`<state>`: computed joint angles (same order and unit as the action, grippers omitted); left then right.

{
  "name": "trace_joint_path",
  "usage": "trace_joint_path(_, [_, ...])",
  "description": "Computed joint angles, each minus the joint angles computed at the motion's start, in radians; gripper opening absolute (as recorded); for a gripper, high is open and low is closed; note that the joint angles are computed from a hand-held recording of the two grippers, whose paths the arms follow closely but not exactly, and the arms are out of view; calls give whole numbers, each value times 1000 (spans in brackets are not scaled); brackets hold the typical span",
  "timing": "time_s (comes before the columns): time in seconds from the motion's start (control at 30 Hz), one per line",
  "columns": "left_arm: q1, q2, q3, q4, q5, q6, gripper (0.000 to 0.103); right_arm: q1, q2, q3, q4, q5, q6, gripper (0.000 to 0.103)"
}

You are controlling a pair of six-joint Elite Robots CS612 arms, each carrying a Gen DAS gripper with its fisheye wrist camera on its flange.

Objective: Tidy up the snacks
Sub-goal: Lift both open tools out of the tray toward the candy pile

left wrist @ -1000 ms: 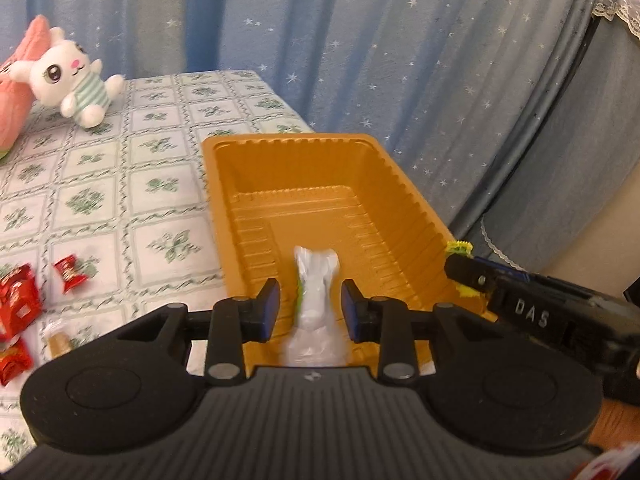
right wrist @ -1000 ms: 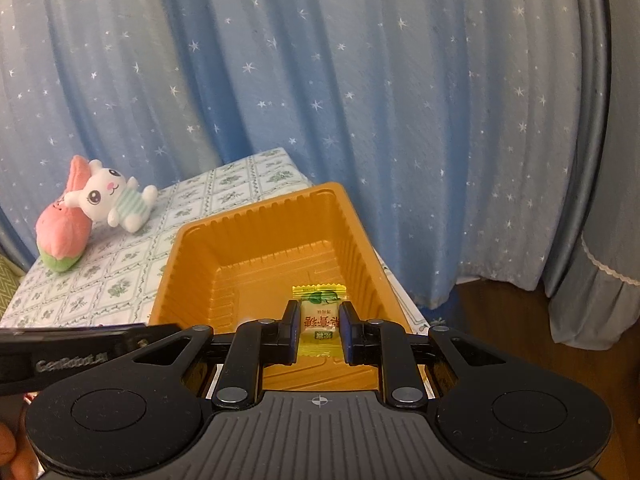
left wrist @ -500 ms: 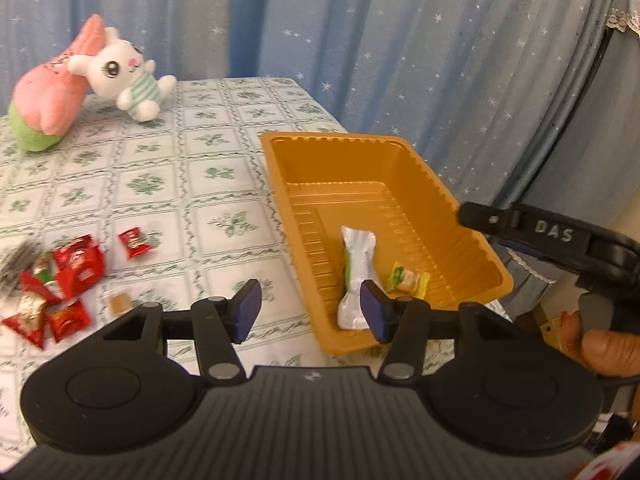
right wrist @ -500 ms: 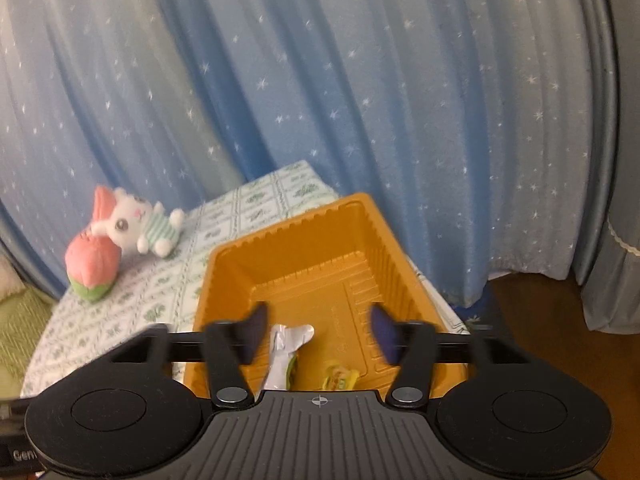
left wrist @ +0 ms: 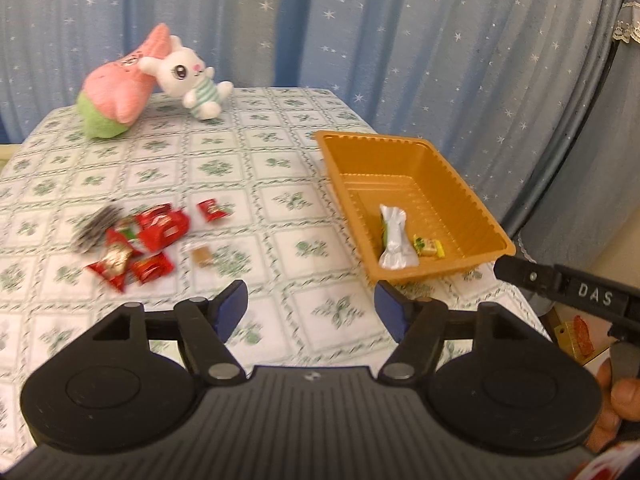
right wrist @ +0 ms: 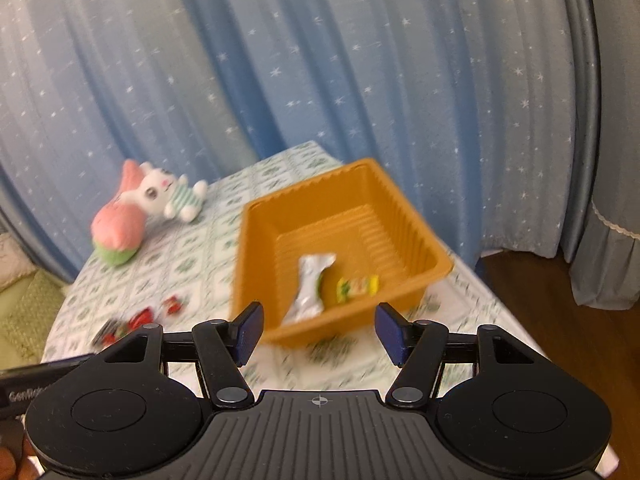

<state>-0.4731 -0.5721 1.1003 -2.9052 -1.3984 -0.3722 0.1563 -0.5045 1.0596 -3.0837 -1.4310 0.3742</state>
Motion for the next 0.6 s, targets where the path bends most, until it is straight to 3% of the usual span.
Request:
trace_joint_path(0.33, [4,-104,188,-79,83,-49,78,43,-42,63,-7,41,-87,62])
trace_joint_path(0.6, [18,-149,268,-107,127,-80,80,66,-50,72,-12,61,-143,62])
